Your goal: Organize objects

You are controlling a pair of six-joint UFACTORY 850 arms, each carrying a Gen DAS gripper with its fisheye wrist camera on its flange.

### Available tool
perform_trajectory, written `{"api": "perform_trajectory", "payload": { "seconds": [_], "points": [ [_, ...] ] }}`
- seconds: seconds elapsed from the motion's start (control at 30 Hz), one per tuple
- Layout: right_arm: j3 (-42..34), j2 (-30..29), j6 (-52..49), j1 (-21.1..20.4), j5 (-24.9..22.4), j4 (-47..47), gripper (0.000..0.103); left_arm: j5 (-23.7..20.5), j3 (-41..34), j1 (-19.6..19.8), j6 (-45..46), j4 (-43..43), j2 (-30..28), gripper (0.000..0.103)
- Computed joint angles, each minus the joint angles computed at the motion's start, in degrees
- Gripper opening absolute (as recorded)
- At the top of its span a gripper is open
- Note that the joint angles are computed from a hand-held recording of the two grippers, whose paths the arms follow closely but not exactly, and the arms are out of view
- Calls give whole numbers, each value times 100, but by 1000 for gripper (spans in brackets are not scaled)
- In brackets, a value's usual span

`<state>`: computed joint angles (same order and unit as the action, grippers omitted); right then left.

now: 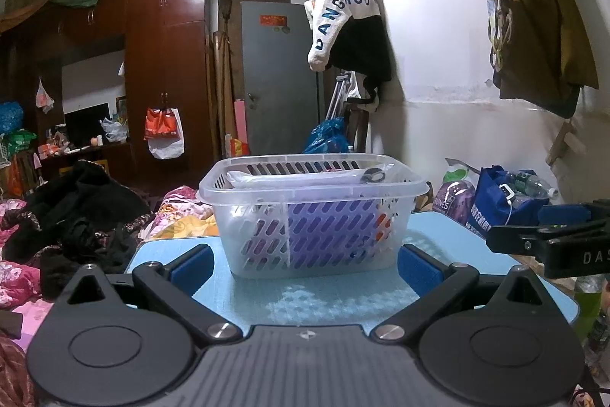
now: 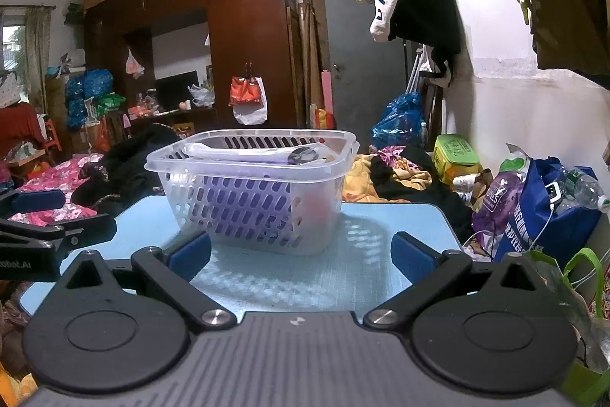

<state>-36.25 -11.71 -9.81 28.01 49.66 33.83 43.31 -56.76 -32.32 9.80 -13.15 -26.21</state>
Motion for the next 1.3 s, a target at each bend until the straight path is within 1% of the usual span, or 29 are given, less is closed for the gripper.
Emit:
{"api": "perform_trajectory", "payload": {
  "seconds": [0.3,0.47,0.57,0.7,1.3],
  "points": [
    [32,47,112,-32,-4,-69,103,107,47,-14,-58,24,13,103],
    [52,57,122,-25,38,-80,103,24,49,-10,-79,71,31,103],
    [58,64,161,-32,37,-122,103,86,114,4,-224,172,77,103],
    [50,51,126,-22,45,-92,103,141,173,-22,-153,121,126,103],
    [62,56,237,-78,1,-236,103,1,103,-48,-84,147,69,103]
  ]
}}
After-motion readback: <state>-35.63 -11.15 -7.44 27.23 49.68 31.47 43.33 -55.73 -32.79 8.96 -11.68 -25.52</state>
